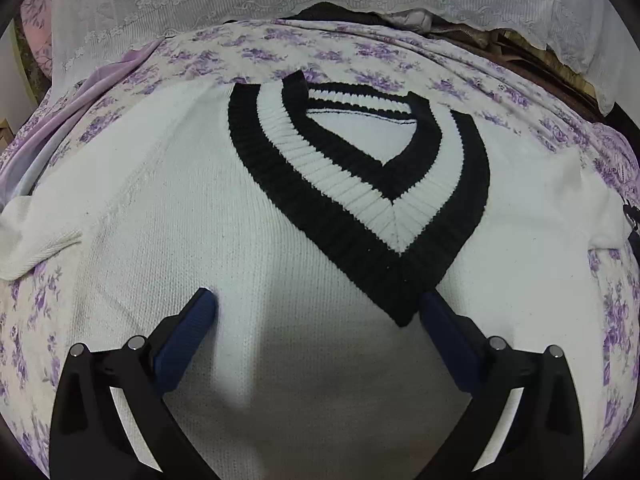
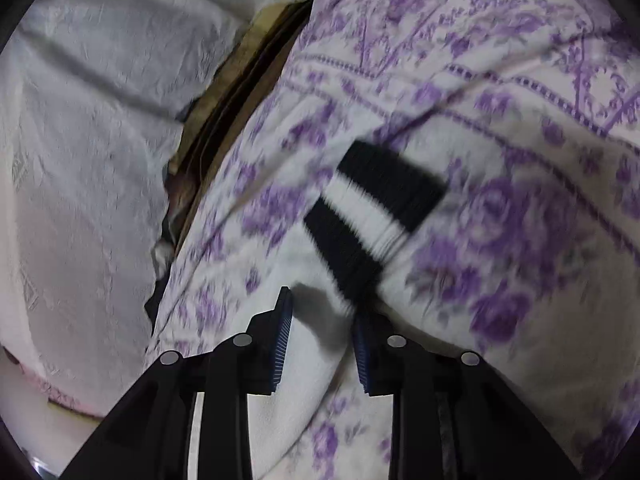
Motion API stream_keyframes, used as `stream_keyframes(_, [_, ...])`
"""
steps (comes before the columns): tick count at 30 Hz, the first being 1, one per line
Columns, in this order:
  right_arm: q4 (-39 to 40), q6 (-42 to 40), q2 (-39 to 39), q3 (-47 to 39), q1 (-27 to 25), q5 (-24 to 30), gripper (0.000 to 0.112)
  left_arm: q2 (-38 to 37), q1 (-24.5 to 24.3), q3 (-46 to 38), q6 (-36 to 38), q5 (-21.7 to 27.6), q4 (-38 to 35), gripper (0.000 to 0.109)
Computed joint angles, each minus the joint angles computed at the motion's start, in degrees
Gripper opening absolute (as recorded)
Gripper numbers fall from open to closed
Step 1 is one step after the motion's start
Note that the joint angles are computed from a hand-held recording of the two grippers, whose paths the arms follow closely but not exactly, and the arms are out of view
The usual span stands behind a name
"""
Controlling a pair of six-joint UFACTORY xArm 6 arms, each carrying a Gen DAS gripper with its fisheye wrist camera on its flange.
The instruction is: Fold small clothes
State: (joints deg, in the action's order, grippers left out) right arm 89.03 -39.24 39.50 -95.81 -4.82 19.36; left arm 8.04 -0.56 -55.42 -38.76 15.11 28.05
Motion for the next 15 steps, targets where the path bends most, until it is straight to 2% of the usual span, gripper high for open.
stream_keyframes(4, [6.7, -6.4, 0.2, -0.8, 0.0, -3.5, 0.021, 0.3, 0.0, -0.1, 0.7, -0.3, -0.9, 0.099])
stream_keyframes(6, [10.1, -9.6, 0.1, -1.3, 0.3, -7.3, 0.026, -0.1, 0.1, 0.2, 2.2, 0.1, -2.3, 0.099])
stream_keyframes(8, [6.6, -5.7, 1.7, -3.3, -0.7, -5.1, 0.035, -0.7, -0.3, 0.1, 7.7, 2.3, -7.6, 0.099])
stream_keyframes(10, [4.3, -3.2, 2.9, -4.9, -1.1, -4.0, 0.036, -1.7, -0.1, -0.6, 11.8, 5.0, -10.8, 0.099])
stream_keyframes(12, [3.6, -2.8, 3.7, -5.8, -1.3, -2.6, 0.041, -3.4, 1.4, -0.6, 7.7, 5.3, -4.4, 0.099])
stream_keyframes(15, [2.0, -3.6, 3.5, -6.0, -0.8, -1.0, 0.049, -4.4, 4.3, -1.3, -4.5, 4.8, 11.3, 0.099])
